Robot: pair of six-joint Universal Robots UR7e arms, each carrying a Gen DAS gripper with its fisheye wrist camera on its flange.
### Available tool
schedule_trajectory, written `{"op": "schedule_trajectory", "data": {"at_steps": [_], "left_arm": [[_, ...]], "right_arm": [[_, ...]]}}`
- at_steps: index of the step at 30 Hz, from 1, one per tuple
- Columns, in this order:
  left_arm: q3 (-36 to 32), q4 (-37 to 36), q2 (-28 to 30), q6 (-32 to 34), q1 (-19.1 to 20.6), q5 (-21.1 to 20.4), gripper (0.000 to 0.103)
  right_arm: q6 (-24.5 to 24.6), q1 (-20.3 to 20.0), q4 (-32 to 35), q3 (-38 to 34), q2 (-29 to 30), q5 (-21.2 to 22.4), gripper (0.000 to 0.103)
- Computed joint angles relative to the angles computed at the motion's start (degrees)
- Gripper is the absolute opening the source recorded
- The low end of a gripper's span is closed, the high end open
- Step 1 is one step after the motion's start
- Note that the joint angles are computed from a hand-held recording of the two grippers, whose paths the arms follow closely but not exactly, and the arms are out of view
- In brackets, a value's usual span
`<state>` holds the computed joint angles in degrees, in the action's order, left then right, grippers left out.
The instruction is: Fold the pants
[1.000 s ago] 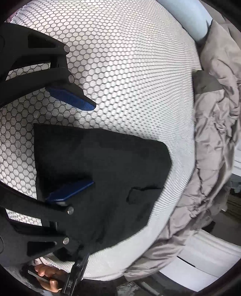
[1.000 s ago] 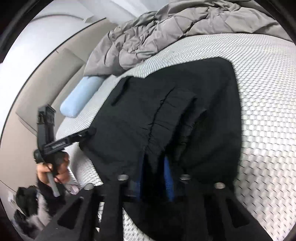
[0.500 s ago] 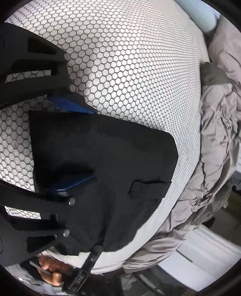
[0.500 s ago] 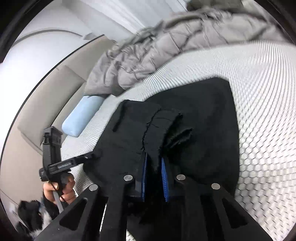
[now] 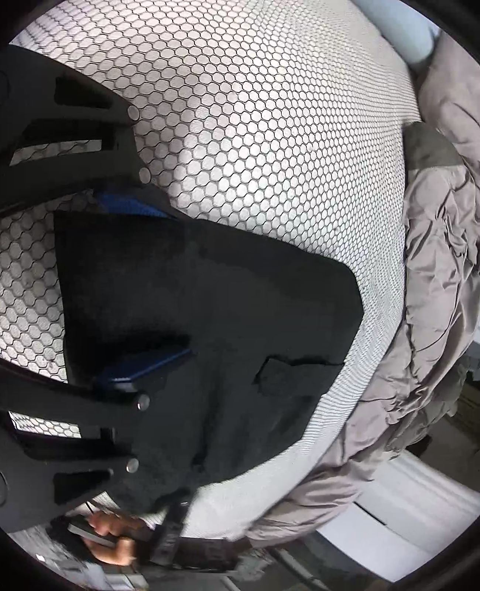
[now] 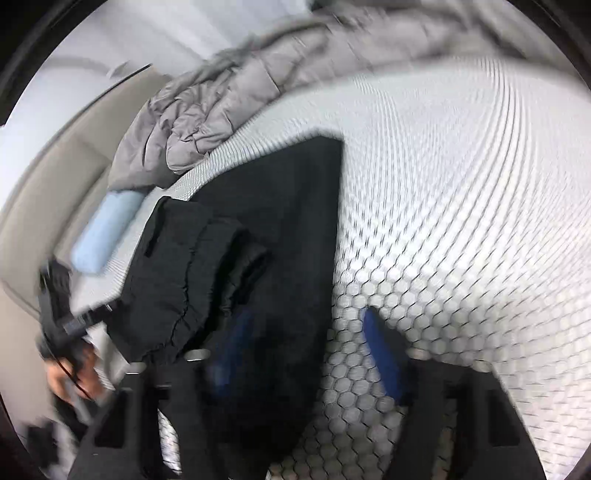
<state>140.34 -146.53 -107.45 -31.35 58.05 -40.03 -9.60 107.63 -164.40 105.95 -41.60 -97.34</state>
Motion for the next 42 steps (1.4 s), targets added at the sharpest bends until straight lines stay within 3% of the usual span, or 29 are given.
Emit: {"op": "schedule_trajectory", "data": {"at_steps": [1, 2, 5, 7, 9, 11, 13, 17, 21, 24, 27, 30, 31, 33, 36, 37, 42], "left_arm": [[0.04, 1.07, -0.01, -0.86, -0.61, 0.15, 0.06], [0.04, 2.42, -0.23, -1.32, -1.28, -0.75, 0.06], [0.55, 7.04, -0.37, -1.78, -4.79, -0.01, 0.06], [0.85, 9.26, 0.07, -3.39, -6.81, 3.07, 0.061], [0.79, 9.85, -0.36, -4.49, -7.42, 3.77, 0.061], [1.15, 10.68, -1.32, -6.88, -8.83, 6.3, 0.061], [1.72, 11.47, -1.39, -8.56, -10.81, 9.19, 0.062], [0.95, 17.27, 1.76, -10.3, -13.0, 13.21, 0.066], [-0.75, 25.19, 2.2, -15.33, -12.38, 14.0, 0.073], [0.02, 20.98, 2.13, -12.25, -10.29, 11.45, 0.076], [0.52, 16.45, 3.36, -8.56, -9.03, 11.64, 0.076], [0.54, 16.71, 2.52, -8.31, -9.2, 11.63, 0.076], [0.43, 17.15, 2.25, -8.51, -9.43, 12.5, 0.076], [1.09, 18.49, 0.41, -9.94, -11.1, 14.94, 0.076], [2.81, 16.78, -3.22, -10.02, -13.39, 17.33, 0.076], [3.46, 15.03, -3.97, -9.38, -14.09, 17.87, 0.076], [6.33, 3.06, -2.68, 3.96, -17.15, 14.54, 0.076]], "right_arm": [[0.04, -0.84, 0.65, -0.69, 0.45, 2.59, 0.019], [-0.75, -0.76, 0.46, -1.54, 1.03, 2.78, 0.017], [0.08, 0.87, -4.82, -4.26, 3.93, -0.52, 0.017], [1.99, 2.29, -5.51, -5.83, 5.15, -6.45, 0.021], [1.64, 3.64, -6.99, -5.28, 4.61, -9.3, 0.022], [-1.97, 4.73, -9.8, -3.06, 2.86, -9.56, 0.035], [-5.77, 5.48, -12.79, 0.06, 0.74, -6.85, 0.061], [-10.48, 6.38, -13.05, 2.28, -0.32, -1.87, 0.07], [-6.29, 4.49, -0.91, -1.56, 2.77, 2.91, 0.07], [-4.16, 3.54, 5.0, -4.51, 4.75, 4.27, 0.071], [-4.26, 2.68, 3.49, -3.87, 5.0, 6.5, 0.071], [-8.11, 4.76, 0.48, -3.14, 5.14, 3.03, 0.024], [-9.58, 5.18, -0.99, -2.28, 4.6, 3.07, 0.021], [-12.73, 6.21, -3.77, -0.7, 3.55, 2.9, 0.021], [-15.6, 7.47, -5.21, 0.09, 3.57, -4.03, 0.022], [-15.45, 7.38, -3.9, -0.42, 4.17, -6.51, 0.027], [-14.7, 6.84, -4.32, 0.08, 3.52, -6.05, 0.04]]}}
